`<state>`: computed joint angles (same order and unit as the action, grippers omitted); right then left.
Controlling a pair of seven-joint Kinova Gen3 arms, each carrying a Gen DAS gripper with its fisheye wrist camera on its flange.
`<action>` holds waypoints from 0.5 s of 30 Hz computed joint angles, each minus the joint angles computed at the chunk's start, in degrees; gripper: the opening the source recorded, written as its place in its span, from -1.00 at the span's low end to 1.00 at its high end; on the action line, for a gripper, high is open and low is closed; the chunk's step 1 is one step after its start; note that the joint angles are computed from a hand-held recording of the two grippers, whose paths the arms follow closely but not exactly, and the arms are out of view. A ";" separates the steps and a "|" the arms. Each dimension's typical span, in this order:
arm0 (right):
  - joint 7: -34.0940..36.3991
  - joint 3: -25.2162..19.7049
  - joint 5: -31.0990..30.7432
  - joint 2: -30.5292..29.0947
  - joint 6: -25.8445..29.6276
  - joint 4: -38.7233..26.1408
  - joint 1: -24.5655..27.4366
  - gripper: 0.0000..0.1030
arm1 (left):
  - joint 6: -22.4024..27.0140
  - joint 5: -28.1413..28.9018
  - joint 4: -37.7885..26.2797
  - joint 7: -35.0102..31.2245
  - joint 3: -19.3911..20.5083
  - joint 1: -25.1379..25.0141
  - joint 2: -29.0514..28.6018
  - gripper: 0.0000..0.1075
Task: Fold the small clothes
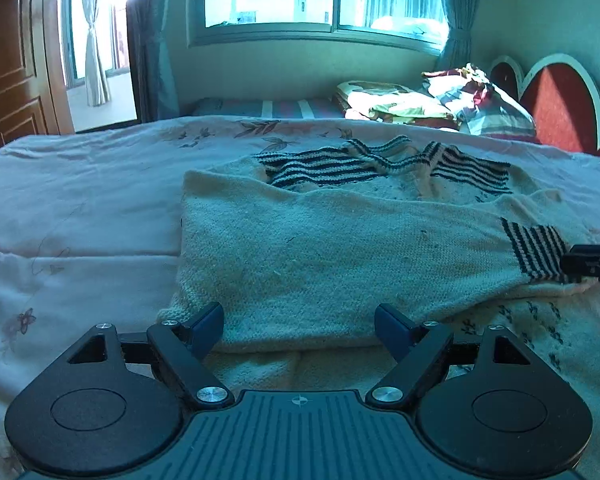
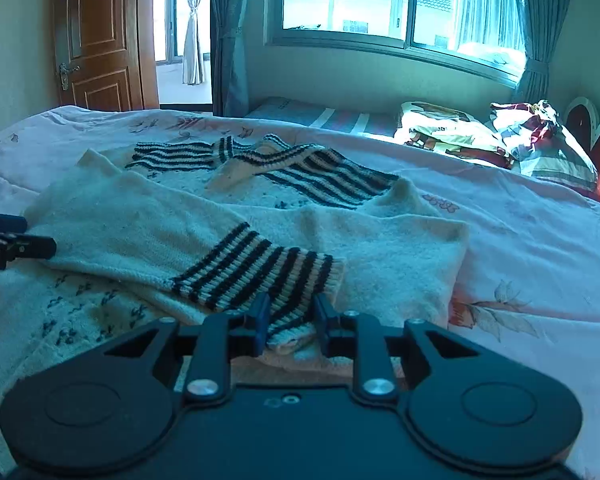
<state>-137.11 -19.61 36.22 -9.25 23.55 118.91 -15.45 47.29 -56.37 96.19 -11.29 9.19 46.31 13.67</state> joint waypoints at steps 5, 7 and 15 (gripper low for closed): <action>5.02 0.74 -7.45 -5.93 2.36 1.78 -0.89 -0.25 | 9.23 1.33 -3.98 -4.94 1.78 3.42 1.26 0.57; 5.42 -0.50 -9.64 -8.20 3.51 2.83 0.04 -0.21 | 10.06 1.12 -3.56 -4.12 1.94 4.64 0.79 0.71; 3.66 -7.63 -18.75 -19.00 10.22 5.52 4.29 -0.18 | 12.19 -0.24 1.97 -0.14 5.72 7.10 -4.66 0.77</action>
